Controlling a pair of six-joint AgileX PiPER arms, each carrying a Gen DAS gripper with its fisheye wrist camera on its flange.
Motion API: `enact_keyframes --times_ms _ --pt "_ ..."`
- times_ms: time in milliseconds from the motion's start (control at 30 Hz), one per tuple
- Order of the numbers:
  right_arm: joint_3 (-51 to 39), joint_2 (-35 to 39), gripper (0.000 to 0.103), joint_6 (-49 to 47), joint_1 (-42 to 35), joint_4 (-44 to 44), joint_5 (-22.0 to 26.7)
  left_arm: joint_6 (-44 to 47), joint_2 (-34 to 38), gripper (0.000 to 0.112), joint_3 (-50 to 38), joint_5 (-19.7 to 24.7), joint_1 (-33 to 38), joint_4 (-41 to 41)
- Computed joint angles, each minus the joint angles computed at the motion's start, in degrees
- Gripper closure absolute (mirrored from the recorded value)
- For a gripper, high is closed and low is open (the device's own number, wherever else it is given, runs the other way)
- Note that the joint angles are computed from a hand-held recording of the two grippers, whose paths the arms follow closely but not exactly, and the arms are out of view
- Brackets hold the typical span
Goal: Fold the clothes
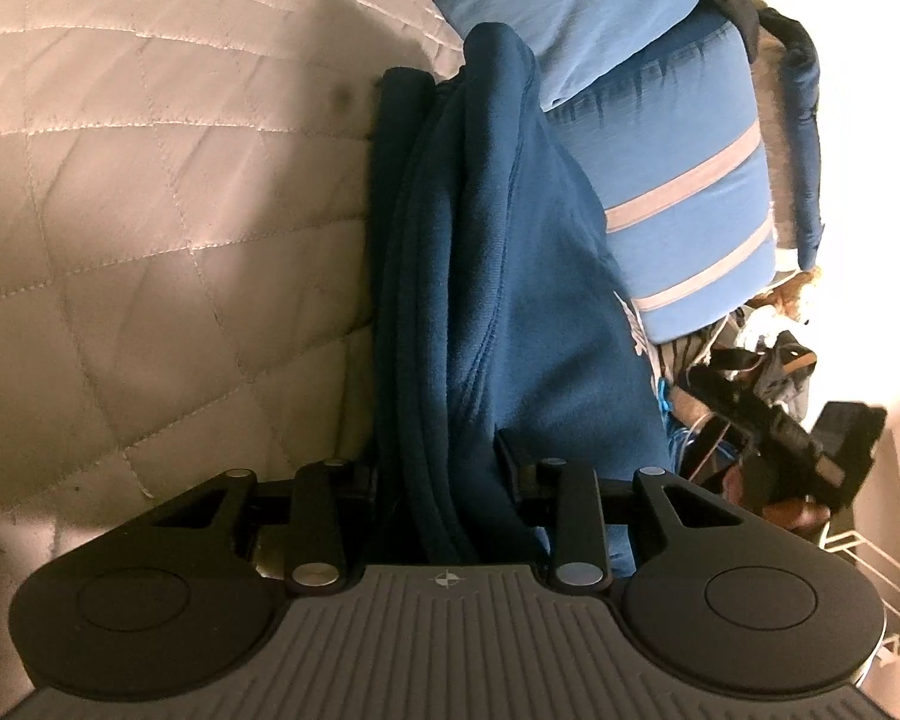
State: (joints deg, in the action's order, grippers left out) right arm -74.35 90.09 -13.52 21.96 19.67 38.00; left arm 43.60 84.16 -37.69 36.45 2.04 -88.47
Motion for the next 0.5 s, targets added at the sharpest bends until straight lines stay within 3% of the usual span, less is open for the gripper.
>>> enact_keyframes --times_ms 200,367,500 --pt "-8.8 7.3 0.000 -1.3 -3.1 6.0 4.1 1.1 -0.9 0.077 0.4 -2.0 -1.3 -0.7" --pt "-17.7 16.3 0.001 -3.4 -7.4 16.0 8.7 2.3 -1.5 0.077 1.0 -3.0 -1.9 -1.6" --pt "-23.2 24.1 0.008 -5.5 -10.5 26.0 12.3 2.2 -1.9 0.077 1.3 -3.5 -2.2 -1.9"
